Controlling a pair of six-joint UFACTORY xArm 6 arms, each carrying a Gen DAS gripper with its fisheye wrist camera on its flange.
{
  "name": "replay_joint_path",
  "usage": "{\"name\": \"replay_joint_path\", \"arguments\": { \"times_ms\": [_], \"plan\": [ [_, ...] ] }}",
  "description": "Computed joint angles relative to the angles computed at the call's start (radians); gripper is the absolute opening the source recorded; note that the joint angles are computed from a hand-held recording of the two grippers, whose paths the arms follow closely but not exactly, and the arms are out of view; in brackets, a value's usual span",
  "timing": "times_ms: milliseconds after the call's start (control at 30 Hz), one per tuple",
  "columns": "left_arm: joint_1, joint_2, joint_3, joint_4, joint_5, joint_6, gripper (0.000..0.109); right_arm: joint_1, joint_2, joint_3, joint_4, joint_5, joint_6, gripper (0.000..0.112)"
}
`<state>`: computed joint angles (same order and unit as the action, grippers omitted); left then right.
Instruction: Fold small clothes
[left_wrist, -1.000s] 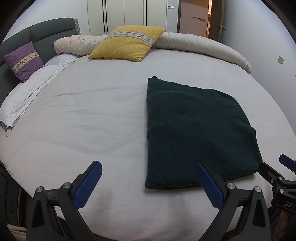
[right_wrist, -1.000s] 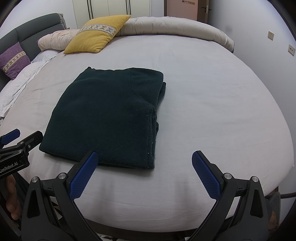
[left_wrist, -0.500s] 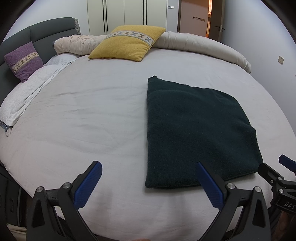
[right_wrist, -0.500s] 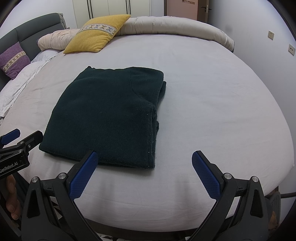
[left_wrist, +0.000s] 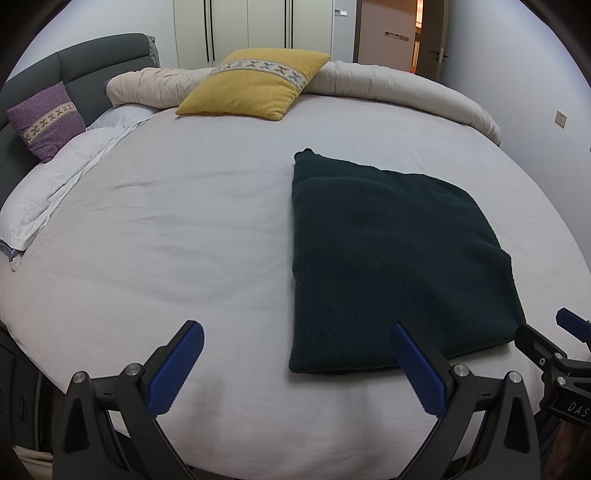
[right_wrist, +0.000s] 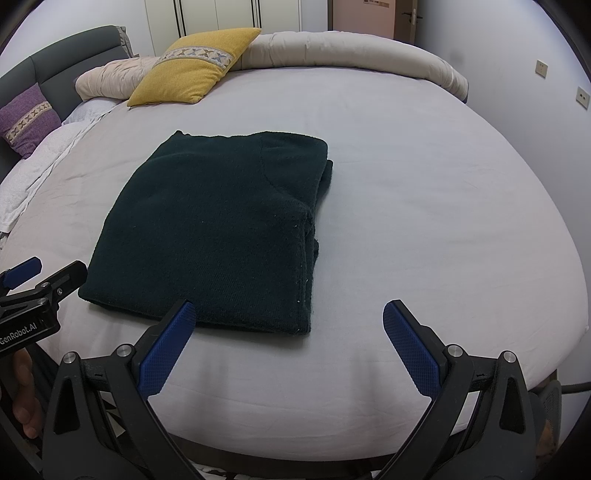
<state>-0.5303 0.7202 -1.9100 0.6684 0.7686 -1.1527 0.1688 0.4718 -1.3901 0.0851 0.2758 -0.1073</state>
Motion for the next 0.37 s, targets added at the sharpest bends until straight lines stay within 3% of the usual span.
{"name": "replay_joint_path", "arguments": {
  "times_ms": [367],
  "plan": [
    [-0.004, -0.008, 0.026, 0.035, -0.019, -0.034, 0.103, -0.002, -0.001, 0.006, 0.029, 0.001, -0.027, 0.103]
  ]
}}
